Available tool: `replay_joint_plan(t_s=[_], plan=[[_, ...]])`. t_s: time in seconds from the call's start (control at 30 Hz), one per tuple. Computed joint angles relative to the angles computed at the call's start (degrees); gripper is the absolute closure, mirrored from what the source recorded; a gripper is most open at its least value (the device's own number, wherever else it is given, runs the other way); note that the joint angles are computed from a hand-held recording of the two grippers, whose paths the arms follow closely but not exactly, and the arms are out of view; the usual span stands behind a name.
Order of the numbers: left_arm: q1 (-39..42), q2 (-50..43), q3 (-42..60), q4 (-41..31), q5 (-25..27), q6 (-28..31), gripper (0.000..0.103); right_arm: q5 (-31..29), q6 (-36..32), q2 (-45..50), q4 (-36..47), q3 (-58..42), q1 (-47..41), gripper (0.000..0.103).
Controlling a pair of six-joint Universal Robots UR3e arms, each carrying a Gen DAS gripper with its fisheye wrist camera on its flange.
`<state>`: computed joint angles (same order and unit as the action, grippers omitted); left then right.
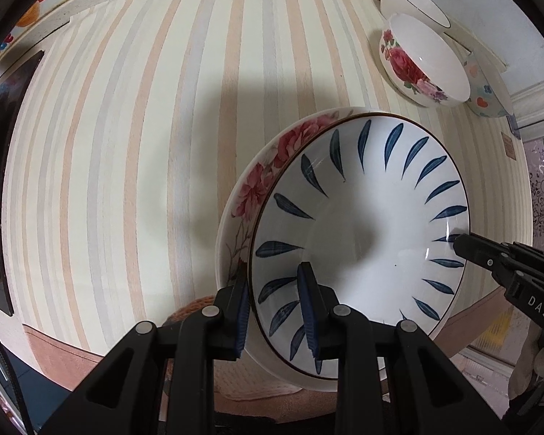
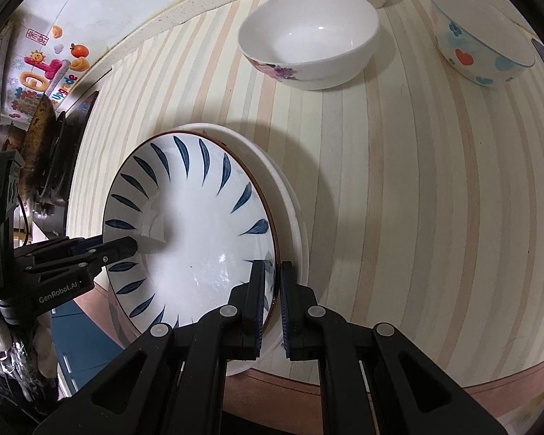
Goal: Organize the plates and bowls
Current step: 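Carry the blue-striped plate onto the pink-rose plate with both grippers, then open both grippers and lift away from the plate stack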
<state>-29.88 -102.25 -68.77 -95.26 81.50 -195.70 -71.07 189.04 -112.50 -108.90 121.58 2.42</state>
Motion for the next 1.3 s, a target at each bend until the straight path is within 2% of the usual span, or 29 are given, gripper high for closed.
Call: replay_joint_plan(t_s=[0.3, 0.5, 0.63, 0.73, 0.87, 1.1, 1.3], plan=[[3.6, 3.3, -3.9, 0.3, -2.8, -1.8, 0.080, 2.6, -0.7, -2.3, 3.0, 0.7, -3.1, 0.091], [1.5, 6.5, -1.5, -2.9, 1.7, -6.1, 0.080, 4.5, -1.6, -6.8, 5.6, 1.3, -5.9, 0.091], [-2.5, 9.1, 4.8, -7.8, 5.7, -8.8, 0.080, -0.2, 1.5, -7.2, 8.2, -3.7, -1.0, 0.091], [-6.4, 10.1, 11.4, -12.7, 8.8, -10.2, 0.080, -2.5, 5.3, -9.1, 12.3, -8.7, 3.6, 0.091], [-8.9, 7.7, 23.5, -19.3, 10.5, -10.1, 0.080, -4.6, 10.8, -11.9, 18.0, -15.7, 8.8, 0.090], [-9.1, 3.5, 43.8, -32.4, 6.9, -6.7, 0.080, -14.1, 26.4, -7.2, 23.6, -34.0, 25.7, 0.090], [-8.2, 4.4, 49.3, -37.5, 4.3, -3.4, 0.080, -22.7, 41.6, 0.3, 27.8, -47.8, 41.2, 0.090]])
